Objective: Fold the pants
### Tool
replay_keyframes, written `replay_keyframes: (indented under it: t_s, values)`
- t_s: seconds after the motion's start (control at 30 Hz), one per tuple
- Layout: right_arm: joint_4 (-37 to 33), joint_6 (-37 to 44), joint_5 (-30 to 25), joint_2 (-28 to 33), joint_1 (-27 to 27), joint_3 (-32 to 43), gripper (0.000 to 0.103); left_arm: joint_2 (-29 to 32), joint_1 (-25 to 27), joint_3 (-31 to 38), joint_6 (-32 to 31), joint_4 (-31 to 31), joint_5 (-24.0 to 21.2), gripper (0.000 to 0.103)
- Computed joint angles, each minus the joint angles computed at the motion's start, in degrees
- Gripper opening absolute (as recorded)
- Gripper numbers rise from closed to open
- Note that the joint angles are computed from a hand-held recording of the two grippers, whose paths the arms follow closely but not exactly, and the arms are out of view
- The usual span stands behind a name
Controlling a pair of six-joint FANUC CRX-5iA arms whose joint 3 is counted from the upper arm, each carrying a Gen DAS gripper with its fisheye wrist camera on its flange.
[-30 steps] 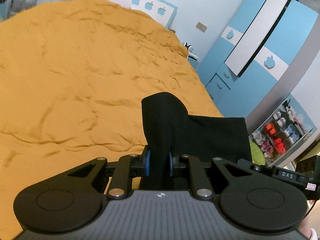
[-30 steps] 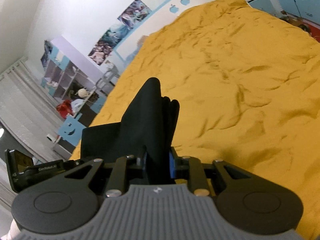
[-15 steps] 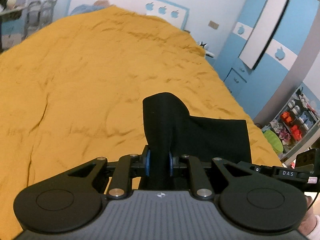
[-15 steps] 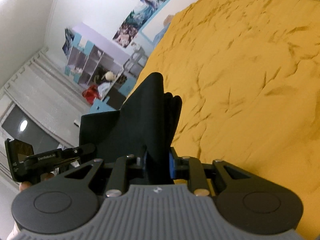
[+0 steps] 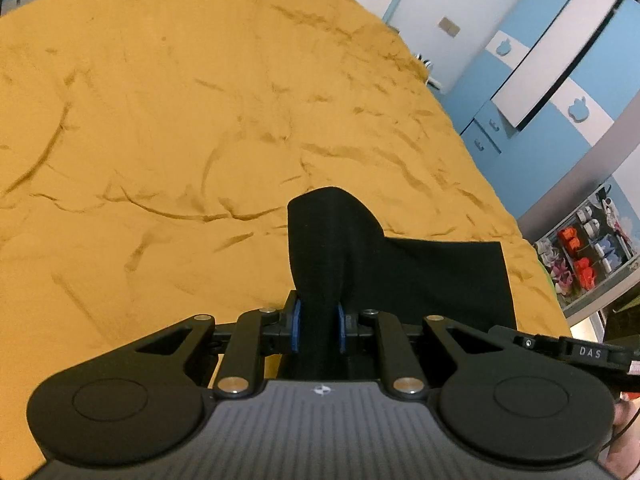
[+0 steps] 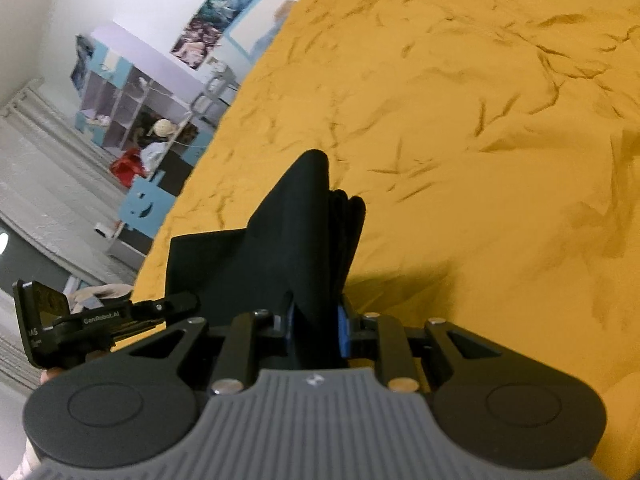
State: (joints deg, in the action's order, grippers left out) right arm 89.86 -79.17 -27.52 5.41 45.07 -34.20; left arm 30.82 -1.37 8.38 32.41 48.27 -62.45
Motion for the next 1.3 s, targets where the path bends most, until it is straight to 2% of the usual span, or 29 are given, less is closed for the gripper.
replay_keyframes:
  t_s: [0.13,0.23,0.33,0.4,0.47,0.53,0.6,0.63,0.67,0.7,0.77,0.87,0.97,1.1,1.3]
  values:
    - [3.15,-3.61,4.76,1.08,-4.35,-1.14,0.016,4.21,-0.77,4.13,2.40,-3.62,-0.28,0.019]
    - [2.13,-2.53,6.59,2.67,-5.74,-0.84,0.016,6.33,-1.25,6.31,4.26,-6.70,0.15,0.021]
    - [2.82,-2.20,7.89,3.76,-6.90,-0.74,0.017,7.41,-0.99,7.03,4.93,-7.09,-0.10,0.026]
    - [-2.55,3.86,6.73,4.36,-5.49,0.23,0.021,7.02,-0.99,6.87,4.80,-8.00,0.76,0.032]
    - [-14.43,17.29,2.84,5.14,-2.05,3.13,0.025,5.54,-1.22,6.00,2.77,-8.90,2.41,0.033]
    - [-22.49,27.89,-2.97,5.84,0.62,6.45,0.030,3.01,-1.30,3.42,-0.99,-8.10,5.95,0.033]
    - [-25.07,33.89,-8.89,6.56,2.13,8.91,0.030,1.47,-1.41,1.85,-3.92,-6.17,7.71,0.033]
    - [-24.40,34.59,-9.85,6.64,2.02,9.31,0.030,0.97,-1.53,1.12,-5.30,-4.72,8.23,0.033]
    - [-23.41,35.02,-10.24,6.79,1.65,9.75,0.028,0.52,-1.86,0.30,-6.37,-3.50,9.18,0.033]
    - [-21.64,35.26,-9.88,7.28,0.86,10.19,0.021,0.12,-2.34,-0.63,-7.41,-2.43,10.59,0.028]
    - [-21.49,37.25,-10.00,8.95,-0.05,12.18,0.016,-0.10,-3.57,-1.93,-7.64,-1.27,13.93,0.023]
    - [-26.85,45.98,-11.85,12.90,-0.45,17.06,0.008,2.36,-4.46,-0.18,-4.63,-2.12,13.86,0.012]
    - [-30.13,48.16,-10.93,14.37,-1.47,17.87,0.000,3.86,-4.64,1.02,-0.75,-5.90,15.17,0.006]
    - [-31.45,48.90,-9.12,15.91,-2.49,17.87,0.000,5.61,-4.37,2.59,2.08,-8.41,14.52,0.006]
    - [-32.69,51.50,-12.57,16.28,-1.60,19.45,0.000,3.72,-4.36,1.57,1.66,-9.64,16.26,0.006]
